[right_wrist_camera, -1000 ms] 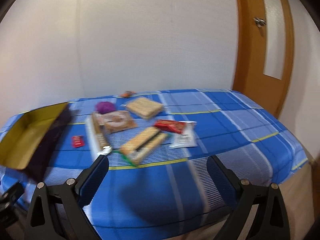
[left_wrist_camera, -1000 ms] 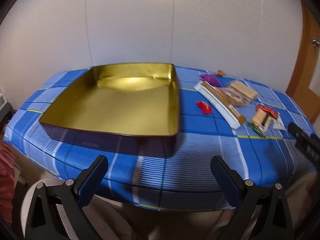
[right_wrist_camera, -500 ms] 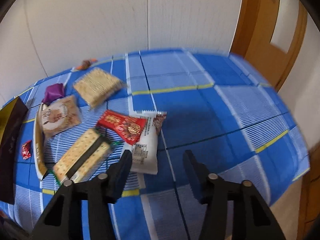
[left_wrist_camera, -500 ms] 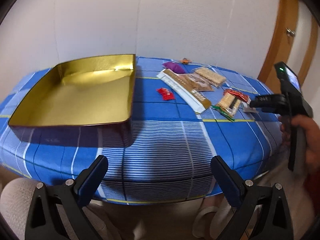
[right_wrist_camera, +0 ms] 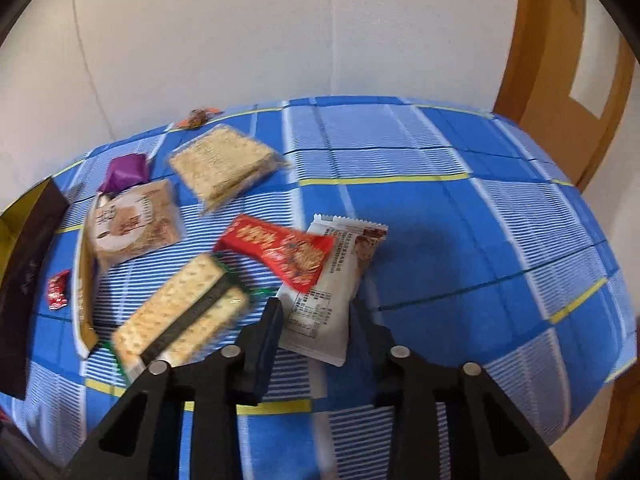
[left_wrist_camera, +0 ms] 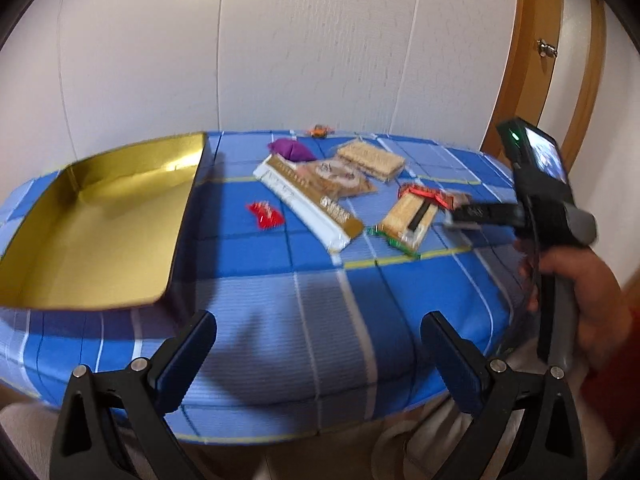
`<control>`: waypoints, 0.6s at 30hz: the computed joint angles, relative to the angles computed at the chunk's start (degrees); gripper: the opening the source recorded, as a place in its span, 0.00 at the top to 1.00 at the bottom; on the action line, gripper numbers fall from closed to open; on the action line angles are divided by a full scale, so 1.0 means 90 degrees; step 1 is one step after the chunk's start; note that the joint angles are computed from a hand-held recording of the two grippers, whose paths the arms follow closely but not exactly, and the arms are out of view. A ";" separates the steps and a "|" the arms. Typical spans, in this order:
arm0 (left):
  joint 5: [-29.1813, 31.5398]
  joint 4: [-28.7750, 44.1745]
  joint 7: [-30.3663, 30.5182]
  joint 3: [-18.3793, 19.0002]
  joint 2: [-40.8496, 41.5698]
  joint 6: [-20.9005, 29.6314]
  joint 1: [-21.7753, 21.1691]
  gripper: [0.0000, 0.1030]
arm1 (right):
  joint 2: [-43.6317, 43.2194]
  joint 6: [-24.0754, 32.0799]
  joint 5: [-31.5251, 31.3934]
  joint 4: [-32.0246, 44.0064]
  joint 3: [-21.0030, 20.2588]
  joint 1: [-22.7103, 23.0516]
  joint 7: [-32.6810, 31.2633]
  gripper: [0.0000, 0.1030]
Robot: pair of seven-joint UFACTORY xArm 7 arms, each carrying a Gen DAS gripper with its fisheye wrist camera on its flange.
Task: Organize snacks
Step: 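Grasp the cracker pack with the left tool while the right tool grasps the white wrapped bar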
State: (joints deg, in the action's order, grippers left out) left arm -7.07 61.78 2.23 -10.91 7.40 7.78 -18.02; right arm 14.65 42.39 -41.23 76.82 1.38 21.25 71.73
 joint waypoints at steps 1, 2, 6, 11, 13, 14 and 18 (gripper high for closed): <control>0.0340 0.0073 -0.0281 0.0152 0.0040 -0.0010 -0.0136 0.00 | -0.0077 0.0163 -0.0100 -0.0060 -0.0040 0.0044 0.0145 0.71; 0.0811 0.0216 -0.0646 0.0346 0.0135 -0.0003 -0.0317 0.00 | -0.0146 0.0273 -0.0156 -0.0127 -0.0068 0.0031 0.0268 0.73; 0.1975 0.1045 -0.1268 0.0681 0.0671 0.0336 -0.0761 0.00 | -0.0613 0.0461 -0.0222 -0.0644 -0.0012 -0.0141 0.0899 0.84; 0.2315 0.2474 -0.1222 0.0561 0.1591 0.1267 -0.0924 0.00 | -0.0866 0.0323 -0.0254 -0.0959 0.0151 -0.0416 0.1015 0.84; 0.2133 0.3050 -0.1020 0.0446 0.1968 0.1570 -0.0914 0.00 | -0.0967 0.0100 -0.0207 -0.1109 0.0181 -0.0522 0.1037 0.84; 0.2075 0.3337 -0.0919 0.0415 0.2147 0.1732 -0.0940 0.00 | -0.0972 -0.0015 -0.0182 -0.1142 0.0190 -0.0575 0.1042 0.84; 0.2051 0.4709 -0.0661 0.0507 0.3020 0.2418 -0.1181 0.00 | -0.0992 -0.0503 -0.0134 -0.1273 0.0199 -0.0695 0.1184 0.78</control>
